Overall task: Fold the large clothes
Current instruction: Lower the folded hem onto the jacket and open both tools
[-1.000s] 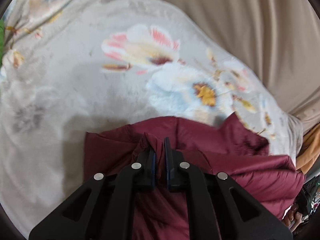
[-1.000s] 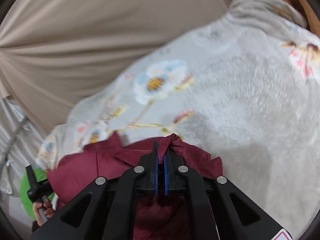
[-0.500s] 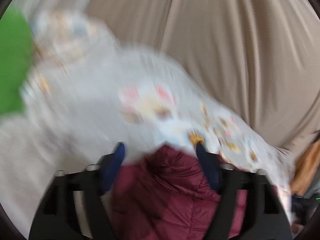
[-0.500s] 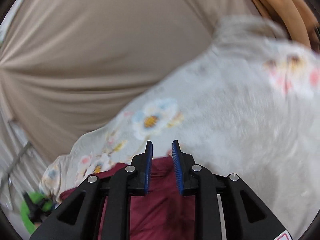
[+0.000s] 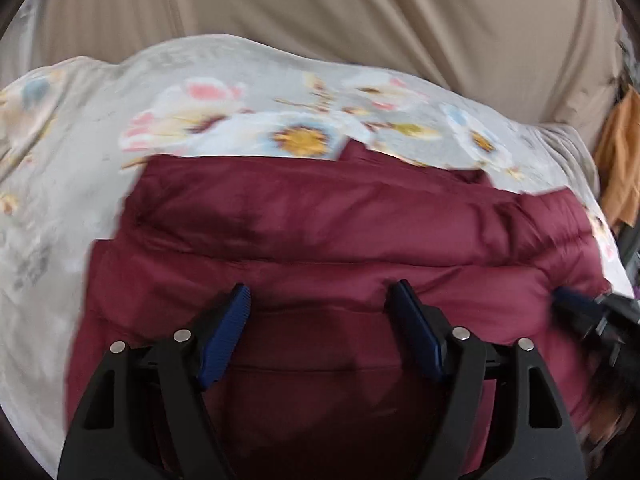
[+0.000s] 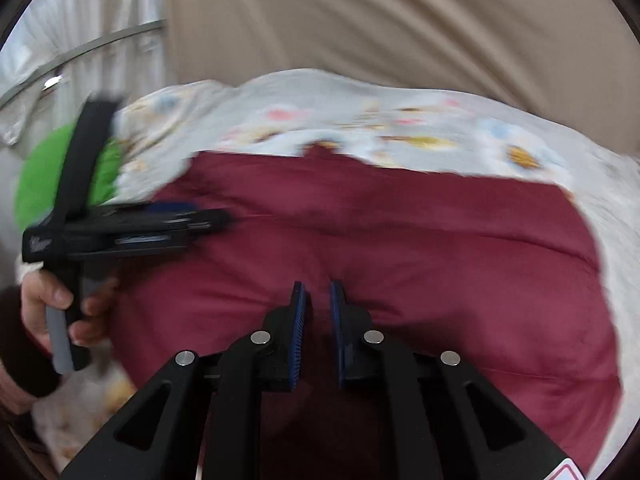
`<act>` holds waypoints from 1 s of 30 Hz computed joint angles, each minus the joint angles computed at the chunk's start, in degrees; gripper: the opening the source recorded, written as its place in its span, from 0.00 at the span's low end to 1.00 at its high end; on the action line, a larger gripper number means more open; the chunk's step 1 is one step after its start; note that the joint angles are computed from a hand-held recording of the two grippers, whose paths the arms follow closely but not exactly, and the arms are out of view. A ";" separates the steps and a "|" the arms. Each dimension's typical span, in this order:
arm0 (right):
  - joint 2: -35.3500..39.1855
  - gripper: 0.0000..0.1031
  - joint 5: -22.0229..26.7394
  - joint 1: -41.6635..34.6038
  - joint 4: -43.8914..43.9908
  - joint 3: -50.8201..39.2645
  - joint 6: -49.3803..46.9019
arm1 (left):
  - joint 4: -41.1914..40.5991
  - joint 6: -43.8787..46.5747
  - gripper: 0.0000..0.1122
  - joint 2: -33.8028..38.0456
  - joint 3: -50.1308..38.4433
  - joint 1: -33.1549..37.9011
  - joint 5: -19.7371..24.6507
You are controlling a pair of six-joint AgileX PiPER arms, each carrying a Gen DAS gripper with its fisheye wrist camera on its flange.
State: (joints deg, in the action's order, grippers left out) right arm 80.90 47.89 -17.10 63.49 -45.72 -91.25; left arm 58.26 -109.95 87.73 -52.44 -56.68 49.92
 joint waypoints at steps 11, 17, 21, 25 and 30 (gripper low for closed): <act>15.81 0.16 5.81 -22.39 -6.21 -19.12 19.03 | -3.38 -2.14 0.62 -11.57 9.56 4.83 0.74; 19.39 0.51 6.17 -12.77 -10.92 -29.32 31.38 | -4.08 6.13 0.69 -10.36 1.70 11.21 0.74; 24.83 0.48 4.44 -6.26 -19.31 -33.98 42.71 | -10.39 12.10 0.70 -4.77 1.53 20.19 -7.29; 24.56 0.36 -8.83 -2.55 -21.60 -29.54 40.61 | -5.43 6.17 0.74 -2.80 3.32 19.68 -8.09; 24.23 0.29 -11.58 -4.71 -18.68 -29.10 44.19 | -3.12 3.63 0.76 -0.83 3.06 18.66 -6.35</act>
State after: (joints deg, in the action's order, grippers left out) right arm 105.14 36.31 -21.81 44.80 -74.83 -47.06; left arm 55.14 -106.33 86.89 -49.38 -38.02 43.57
